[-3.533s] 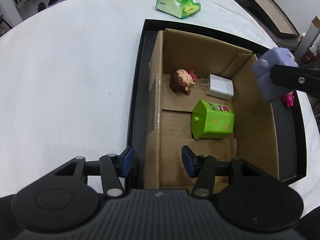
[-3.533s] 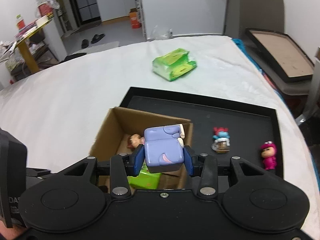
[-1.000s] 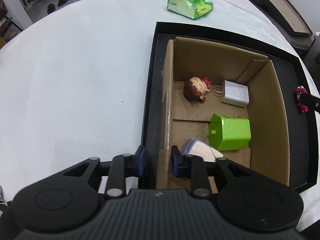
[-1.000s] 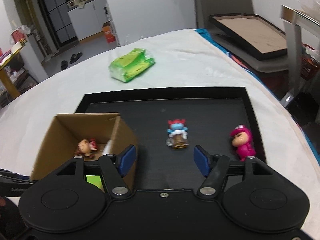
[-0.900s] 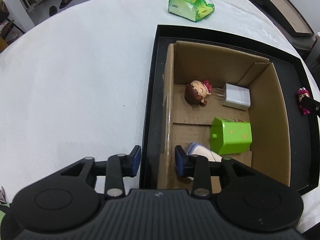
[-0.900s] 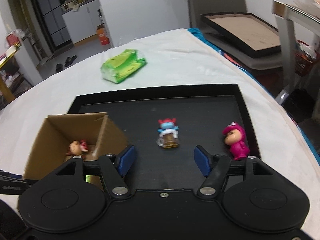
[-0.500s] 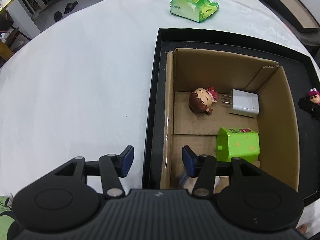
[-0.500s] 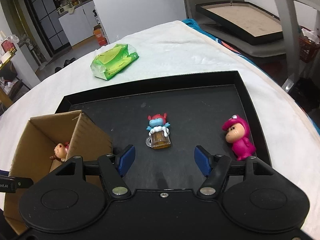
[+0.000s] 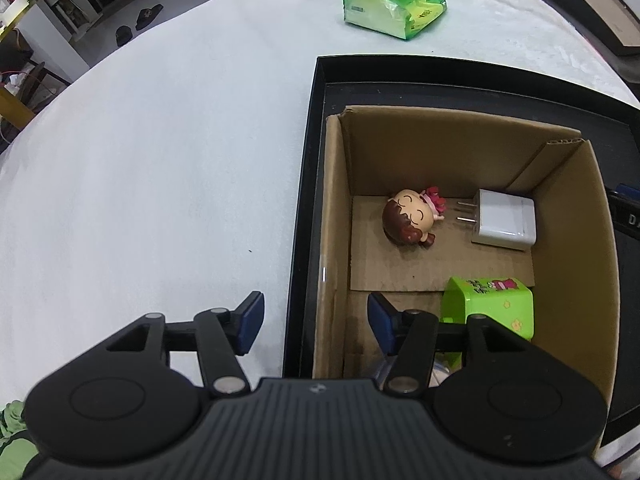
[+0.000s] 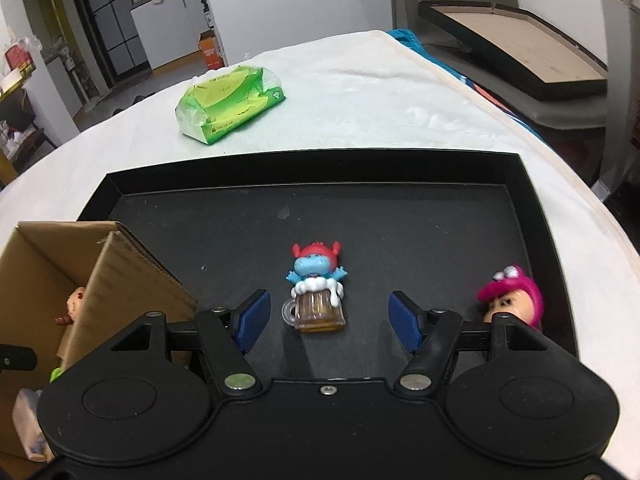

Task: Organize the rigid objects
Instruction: 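Reach the right tool to the blue-red mug figure and grasp it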

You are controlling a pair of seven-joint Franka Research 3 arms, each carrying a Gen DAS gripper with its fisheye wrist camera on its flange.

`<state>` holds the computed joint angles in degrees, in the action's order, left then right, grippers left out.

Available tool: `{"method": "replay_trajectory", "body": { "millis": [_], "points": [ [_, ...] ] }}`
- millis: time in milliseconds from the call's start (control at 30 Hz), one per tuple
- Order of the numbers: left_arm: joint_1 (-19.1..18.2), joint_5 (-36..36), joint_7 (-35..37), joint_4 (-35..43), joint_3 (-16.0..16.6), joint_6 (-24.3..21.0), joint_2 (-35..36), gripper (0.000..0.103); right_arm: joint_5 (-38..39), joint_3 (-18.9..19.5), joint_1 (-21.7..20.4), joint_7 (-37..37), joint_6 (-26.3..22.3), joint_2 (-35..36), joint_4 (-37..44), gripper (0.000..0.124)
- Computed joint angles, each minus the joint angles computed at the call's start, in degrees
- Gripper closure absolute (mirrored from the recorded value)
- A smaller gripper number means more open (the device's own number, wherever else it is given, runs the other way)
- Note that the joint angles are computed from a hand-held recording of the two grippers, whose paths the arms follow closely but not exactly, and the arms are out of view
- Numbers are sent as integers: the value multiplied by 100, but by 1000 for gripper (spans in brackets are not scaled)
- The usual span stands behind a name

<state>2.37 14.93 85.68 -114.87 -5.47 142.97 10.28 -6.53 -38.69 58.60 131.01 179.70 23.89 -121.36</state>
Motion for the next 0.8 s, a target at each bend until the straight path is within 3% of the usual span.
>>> {"method": "replay_trajectory", "body": {
  "millis": [233,300,400,533,800],
  "points": [
    [-44,204,-137,40,25,-68,49,47,142,596,-604,-337,-84,205,316,63],
    [-51,231,-179,52,24,-88,63,47,76,444,-469,-309,-69,292,344,66],
    [-43,219,-164,49,14,-91,60,47,-179,-29,-15,-287,-337,374,375,85],
    [-27,162,-149,6,6,-101,26,47,-327,345,-364,-238,-608,27,264,86],
    [65,-59,27,-168,9,-24,-89,47,-1193,122,-87,597,-924,-532,-209,86]
  ]
}}
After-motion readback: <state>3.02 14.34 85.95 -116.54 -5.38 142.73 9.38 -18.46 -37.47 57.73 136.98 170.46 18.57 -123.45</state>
